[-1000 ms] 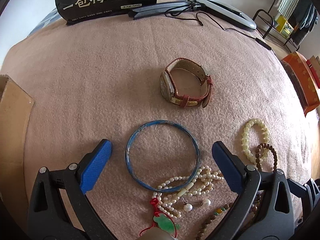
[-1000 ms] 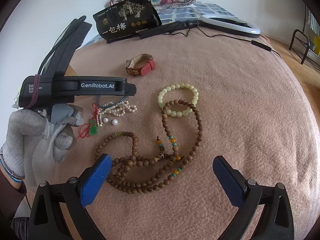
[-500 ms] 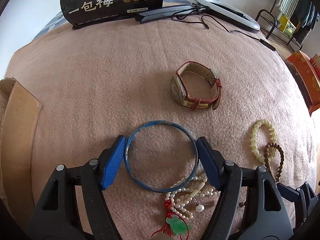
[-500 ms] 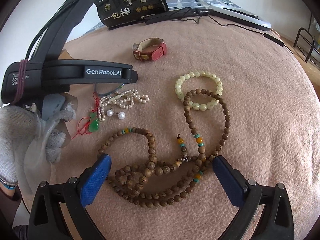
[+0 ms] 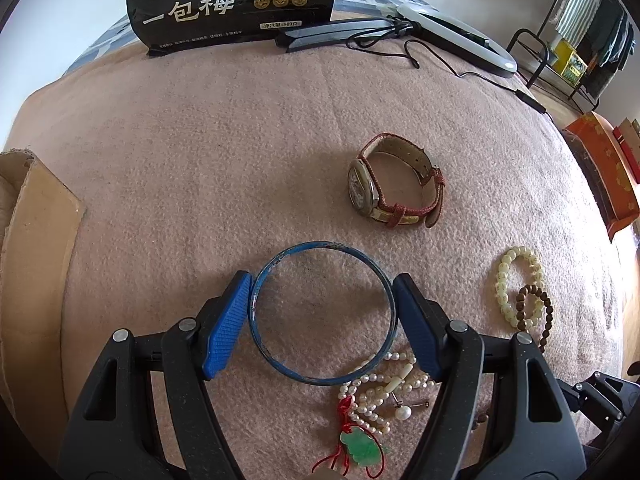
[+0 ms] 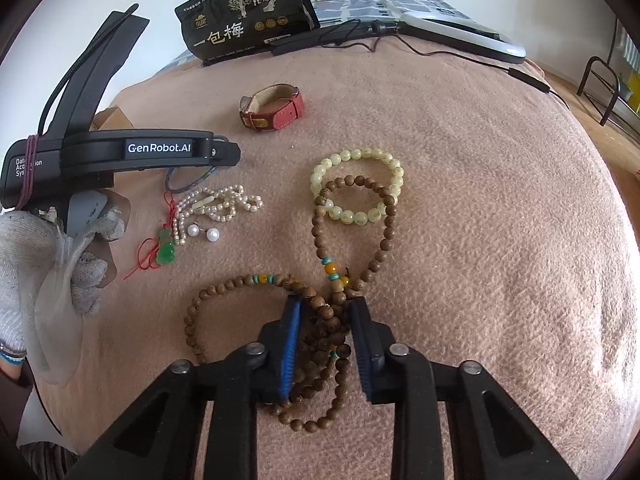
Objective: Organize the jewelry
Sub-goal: 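Close the left tool on the blue bangle while the right tool grasps the wooden mala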
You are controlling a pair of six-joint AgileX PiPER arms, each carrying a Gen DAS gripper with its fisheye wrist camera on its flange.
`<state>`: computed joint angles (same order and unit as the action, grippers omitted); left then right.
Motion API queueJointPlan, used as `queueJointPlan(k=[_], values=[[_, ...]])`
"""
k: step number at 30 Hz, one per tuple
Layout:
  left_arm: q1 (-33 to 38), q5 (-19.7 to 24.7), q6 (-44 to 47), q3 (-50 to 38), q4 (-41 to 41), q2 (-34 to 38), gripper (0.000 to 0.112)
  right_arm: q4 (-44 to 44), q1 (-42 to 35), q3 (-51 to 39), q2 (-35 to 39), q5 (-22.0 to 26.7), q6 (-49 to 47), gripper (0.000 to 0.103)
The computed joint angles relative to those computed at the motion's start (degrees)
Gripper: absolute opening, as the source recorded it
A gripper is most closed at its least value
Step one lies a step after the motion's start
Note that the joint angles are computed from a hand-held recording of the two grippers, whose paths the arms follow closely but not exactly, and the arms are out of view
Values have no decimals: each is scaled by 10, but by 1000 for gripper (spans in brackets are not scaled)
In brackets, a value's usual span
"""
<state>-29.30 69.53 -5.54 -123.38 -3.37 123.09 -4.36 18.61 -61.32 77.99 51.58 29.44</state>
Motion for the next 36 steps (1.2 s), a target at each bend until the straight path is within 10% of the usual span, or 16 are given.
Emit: queueJointPlan(k=[36], values=[[80, -79, 59, 275, -33, -327, 74, -107, 105, -138, -104, 130, 101, 11]])
